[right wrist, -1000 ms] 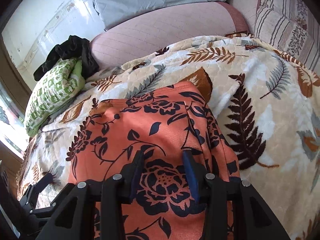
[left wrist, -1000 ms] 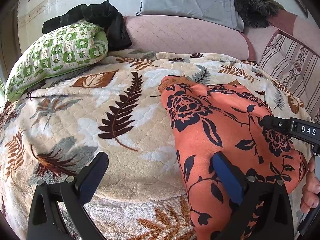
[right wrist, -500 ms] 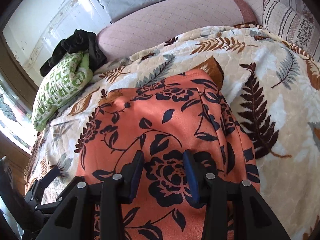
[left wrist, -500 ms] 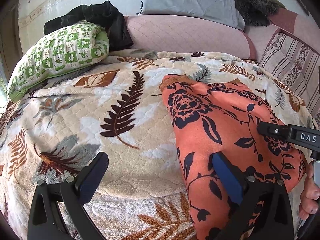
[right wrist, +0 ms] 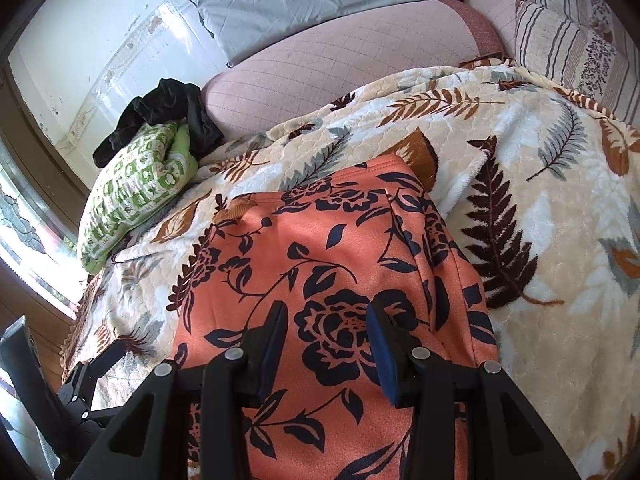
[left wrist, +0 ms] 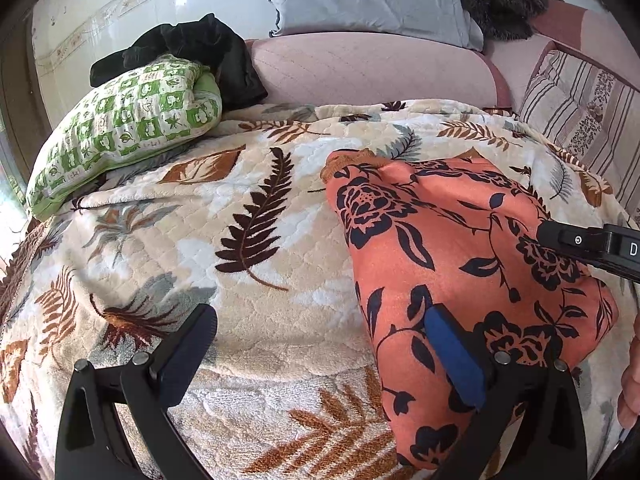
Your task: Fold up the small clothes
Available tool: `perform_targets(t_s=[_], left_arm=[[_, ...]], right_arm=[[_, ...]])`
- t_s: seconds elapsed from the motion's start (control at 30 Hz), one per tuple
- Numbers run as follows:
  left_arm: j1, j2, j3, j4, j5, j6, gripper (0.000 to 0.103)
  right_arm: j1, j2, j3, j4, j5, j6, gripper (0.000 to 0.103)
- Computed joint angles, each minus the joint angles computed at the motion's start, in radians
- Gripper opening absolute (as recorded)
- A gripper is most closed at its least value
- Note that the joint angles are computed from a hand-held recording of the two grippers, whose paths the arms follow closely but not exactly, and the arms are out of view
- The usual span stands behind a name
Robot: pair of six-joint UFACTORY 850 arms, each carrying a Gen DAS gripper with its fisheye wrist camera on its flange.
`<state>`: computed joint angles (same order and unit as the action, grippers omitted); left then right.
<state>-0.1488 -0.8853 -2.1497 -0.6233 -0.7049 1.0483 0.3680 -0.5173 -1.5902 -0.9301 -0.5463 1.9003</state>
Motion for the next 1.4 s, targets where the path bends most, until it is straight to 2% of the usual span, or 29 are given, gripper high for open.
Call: perform_targets(t_s=[0.1,0.2,0.3,0.5,0.73,0.9,1.23,1.4], left_arm=[[0.003,0.006,0.013,-0.010,0.007,0.019,0.103],[0.004,0.004,0.013,-0.006,0.002,0.010,0.103],[0.006,-0.007,-0.004,0.001,-0.017,-0.007,0.103],[0.005,-0.016,-0.023,0.012,-0.029,-0.014,0.103],[0.002,-0.026,-0.041,0.027,-0.035,-0.026,0.103],[0.001,-0.037,-0.059,0.027,-0.044,-0.036,0.103],[0.002,-0.042,-0.065,0.023,-0.049,-0.048,0.103],[0.003,-0.074,-0.134,0.054,-0.108,-0.112,0.103]], right_arm=[[0.003,-0.008,-0.010,0.042,-0.002,-0.048,0.045],[-0.005,-0.031,-0.032,0.159,-0.005,-0.160,0.045],[0.000,-0.039,-0.042,0.153,-0.025,-0.175,0.045],[-0.005,-0.013,-0.008,0.092,0.018,-0.086,0.045],[-0.005,0.006,0.003,-0.021,0.019,0.018,0.045],[-0.031,-0.025,-0.024,0.185,0.030,-0.147,0.045],[-0.023,0.007,0.017,0.067,0.050,-0.030,0.045],[-0.010,0.026,0.032,-0.016,0.031,0.039,0.045]])
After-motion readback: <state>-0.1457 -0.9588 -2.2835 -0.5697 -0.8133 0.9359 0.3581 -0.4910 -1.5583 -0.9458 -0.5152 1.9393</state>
